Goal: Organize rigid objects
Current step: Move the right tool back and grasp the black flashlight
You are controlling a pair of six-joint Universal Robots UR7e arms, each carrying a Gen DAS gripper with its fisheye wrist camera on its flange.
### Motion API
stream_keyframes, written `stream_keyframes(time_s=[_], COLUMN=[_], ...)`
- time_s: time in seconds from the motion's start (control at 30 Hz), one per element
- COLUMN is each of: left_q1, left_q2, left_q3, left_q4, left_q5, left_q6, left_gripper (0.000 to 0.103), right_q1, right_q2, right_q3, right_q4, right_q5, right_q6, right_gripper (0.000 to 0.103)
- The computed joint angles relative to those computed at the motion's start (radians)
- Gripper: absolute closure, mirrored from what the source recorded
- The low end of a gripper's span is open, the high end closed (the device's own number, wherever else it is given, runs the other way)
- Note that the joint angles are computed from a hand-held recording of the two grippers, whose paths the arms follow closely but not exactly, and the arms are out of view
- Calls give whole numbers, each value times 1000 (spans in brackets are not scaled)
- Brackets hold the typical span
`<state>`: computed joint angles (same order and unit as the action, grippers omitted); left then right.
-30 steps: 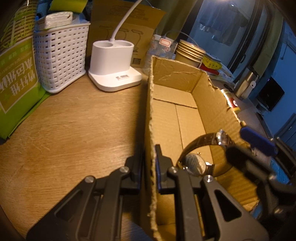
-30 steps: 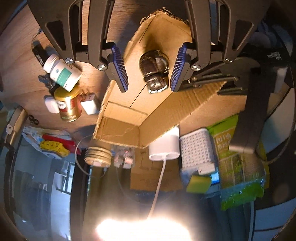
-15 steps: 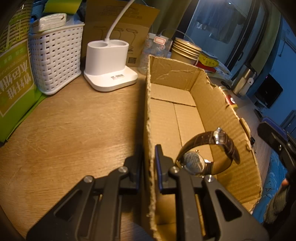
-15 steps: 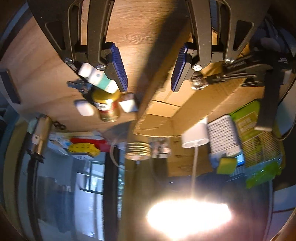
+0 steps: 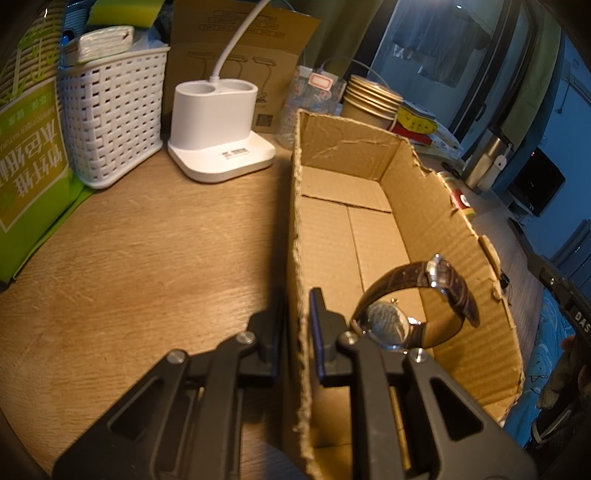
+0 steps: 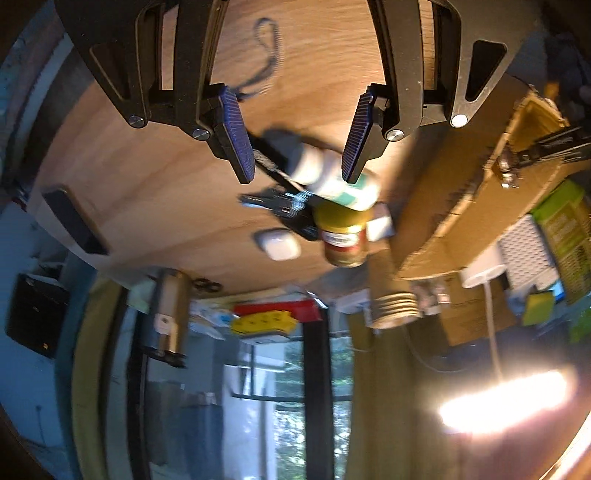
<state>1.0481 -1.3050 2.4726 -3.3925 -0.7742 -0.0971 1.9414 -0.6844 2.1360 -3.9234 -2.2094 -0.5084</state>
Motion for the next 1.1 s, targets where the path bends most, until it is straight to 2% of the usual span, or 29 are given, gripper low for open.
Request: stream_keyframes(time_s=[0.2,0.37,0.5,0.87,1.1], left_q1=[0,-1,-1,-1,-1], left_q2=[-2,-2,-2,0,-1], left_q3=[2,2,2,1,2], left_q4=[1,1,1,-1,0], left_q5=[1,1,1,1,1], left_q6=[-1,-1,-1,-2,-2], left_gripper=[88,88,88,88,88], right_q1=[-27,-44,-52,-80,-93], right_q2=[4,10,9,27,18], right_q3=[-6,-16,-18,-61,-102], right_q4=[-1,21,36,62,181], right_q5=[-43,-51,-26,-83,-58], right_q6=[4,15,11,-3,2], right_gripper=[51,50,38,37,37])
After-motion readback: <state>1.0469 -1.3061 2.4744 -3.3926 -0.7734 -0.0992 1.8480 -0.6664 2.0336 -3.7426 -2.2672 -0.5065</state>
